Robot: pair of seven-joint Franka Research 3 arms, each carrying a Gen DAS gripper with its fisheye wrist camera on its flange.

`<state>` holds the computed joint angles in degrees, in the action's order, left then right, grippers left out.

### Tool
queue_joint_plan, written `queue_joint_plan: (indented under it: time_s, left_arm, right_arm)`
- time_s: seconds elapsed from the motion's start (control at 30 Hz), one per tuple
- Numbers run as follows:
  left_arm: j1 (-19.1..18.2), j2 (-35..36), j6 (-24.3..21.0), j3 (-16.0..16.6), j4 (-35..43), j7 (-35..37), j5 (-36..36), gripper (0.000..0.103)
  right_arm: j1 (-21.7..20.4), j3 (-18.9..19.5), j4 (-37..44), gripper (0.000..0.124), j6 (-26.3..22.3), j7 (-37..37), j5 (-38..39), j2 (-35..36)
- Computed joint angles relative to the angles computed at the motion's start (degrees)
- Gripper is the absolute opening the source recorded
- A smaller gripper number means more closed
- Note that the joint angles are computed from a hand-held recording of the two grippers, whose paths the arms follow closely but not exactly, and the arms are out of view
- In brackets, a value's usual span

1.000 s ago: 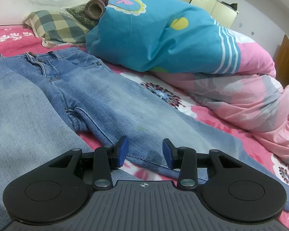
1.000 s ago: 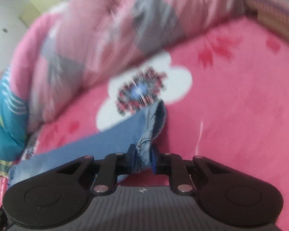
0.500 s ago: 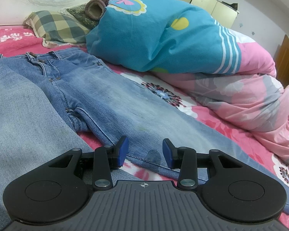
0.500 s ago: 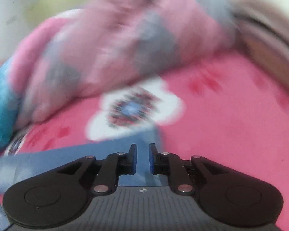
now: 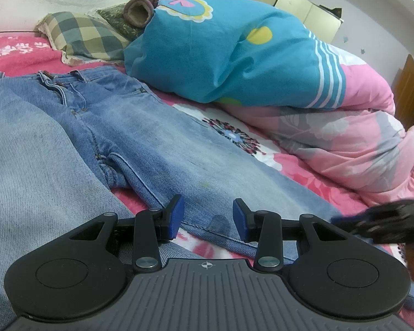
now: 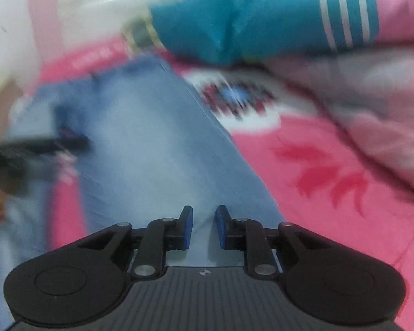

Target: Fold clothes

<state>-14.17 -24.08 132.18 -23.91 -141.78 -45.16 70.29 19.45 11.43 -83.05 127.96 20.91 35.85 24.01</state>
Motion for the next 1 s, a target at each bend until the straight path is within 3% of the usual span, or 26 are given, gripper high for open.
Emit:
queue_joint_plan:
  time_s: [0.17,0.33,0.4,0.5,0.57,0.73,0.83,0.87,0.9,1.0]
  left_arm:
    - [0.11,-0.6,0.89,0.18,-0.62,-1.05,0.64,0.04]
    - [0.31,-0.8,1.3,0.16,-0.78,-1.33,0.92,0.04]
    - [0.37,-0.87,1.42,0.13,-0.85,-1.5,1.05,0.04]
    - [0.42,-0.9,1.49,0.09,-0.9,-1.57,1.11,0.041]
    - [0.45,-0.96,1.53,0.08,-0.93,-1.66,1.15,0.041]
    - [0.51,-1.13,1.53,-0.02,-1.06,-2.18,1.33,0.041]
    - [0.58,-1.3,1.78,-0.01,-1.25,-2.87,1.67,0.041]
    - [0.59,-1.31,1.81,-0.01,-1.26,-2.95,1.7,0.041]
    - [0.59,-1.24,1.75,-0.05,-1.2,-2.93,1.67,0.041]
    - [0.52,-1.19,1.62,-0.02,-1.1,-2.56,1.42,0.041]
  right_arm:
    - [-7.57,-2.75,-1.48,0.02,-3.78,-1.22,4.51,-1.08]
    - [-16.76,-9.43,-10.91,0.023,-5.31,-0.62,5.39,-9.01]
    - [-19.29,-12.08,-15.29,0.023,-3.74,1.09,4.5,-12.72]
    - [-20.68,-14.37,-19.64,0.023,0.59,6.64,1.45,-17.07]
    - [-20.77,-14.07,-21.4,0.024,2.91,5.42,3.26,-19.24]
    - [-18.75,-11.95,-23.27,0.024,2.6,-5.0,18.07,-20.14]
    - [-16.65,-11.17,-23.65,0.024,8.97,-3.33,17.21,-17.29]
    - [-15.54,-11.54,-24.22,0.023,13.87,0.32,13.89,-16.14]
    - [-16.44,-11.76,-24.41,0.021,15.58,2.06,14.59,-15.32]
    - [-20.21,-13.92,-26.81,0.02,14.82,9.31,17.96,-17.79]
